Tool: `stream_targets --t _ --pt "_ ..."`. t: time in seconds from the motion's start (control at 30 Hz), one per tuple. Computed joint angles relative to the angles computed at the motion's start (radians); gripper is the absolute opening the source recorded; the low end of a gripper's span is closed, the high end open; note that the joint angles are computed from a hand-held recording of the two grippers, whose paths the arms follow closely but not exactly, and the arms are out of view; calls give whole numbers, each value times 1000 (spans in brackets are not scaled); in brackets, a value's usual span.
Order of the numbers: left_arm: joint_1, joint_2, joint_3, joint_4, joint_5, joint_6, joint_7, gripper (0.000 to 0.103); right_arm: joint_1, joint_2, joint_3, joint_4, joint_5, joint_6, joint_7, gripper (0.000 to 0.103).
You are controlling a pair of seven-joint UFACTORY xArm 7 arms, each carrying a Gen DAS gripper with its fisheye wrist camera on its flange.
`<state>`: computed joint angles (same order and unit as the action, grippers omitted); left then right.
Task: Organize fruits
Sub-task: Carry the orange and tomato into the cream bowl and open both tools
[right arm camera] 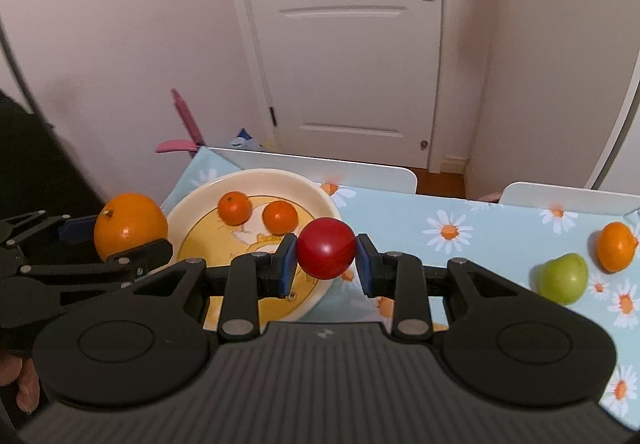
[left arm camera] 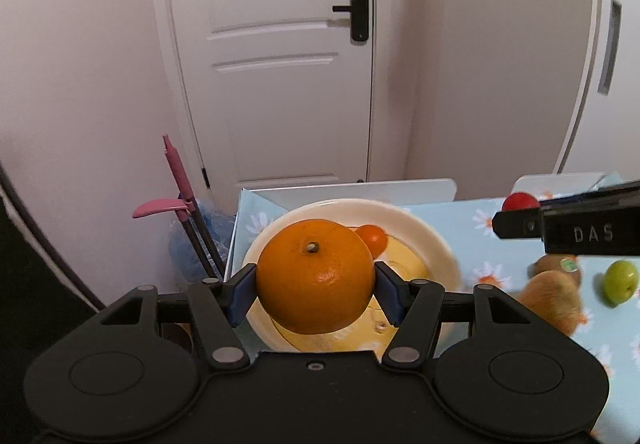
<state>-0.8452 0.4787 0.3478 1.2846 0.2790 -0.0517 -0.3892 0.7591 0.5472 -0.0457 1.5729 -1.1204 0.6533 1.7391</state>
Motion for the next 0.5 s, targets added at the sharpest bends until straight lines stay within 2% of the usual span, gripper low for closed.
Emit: stream_targets --t 0.07,0.13,0.33,0.5 --pt "99 35 -96 45 -7 10 50 66 -5 46 -2 51 22 14 -11 46" --pt "158 74 -155 90 -17 23 87 66 -7 86 -10 94 50 23 -27 46" --pt "232 175 -228 199 -37 55 173 66 5 168 -47 176 133 33 -70 46" --pt "215 228 -212 262 -41 93 187 66 22 196 -71 202 176 37 -86 46"
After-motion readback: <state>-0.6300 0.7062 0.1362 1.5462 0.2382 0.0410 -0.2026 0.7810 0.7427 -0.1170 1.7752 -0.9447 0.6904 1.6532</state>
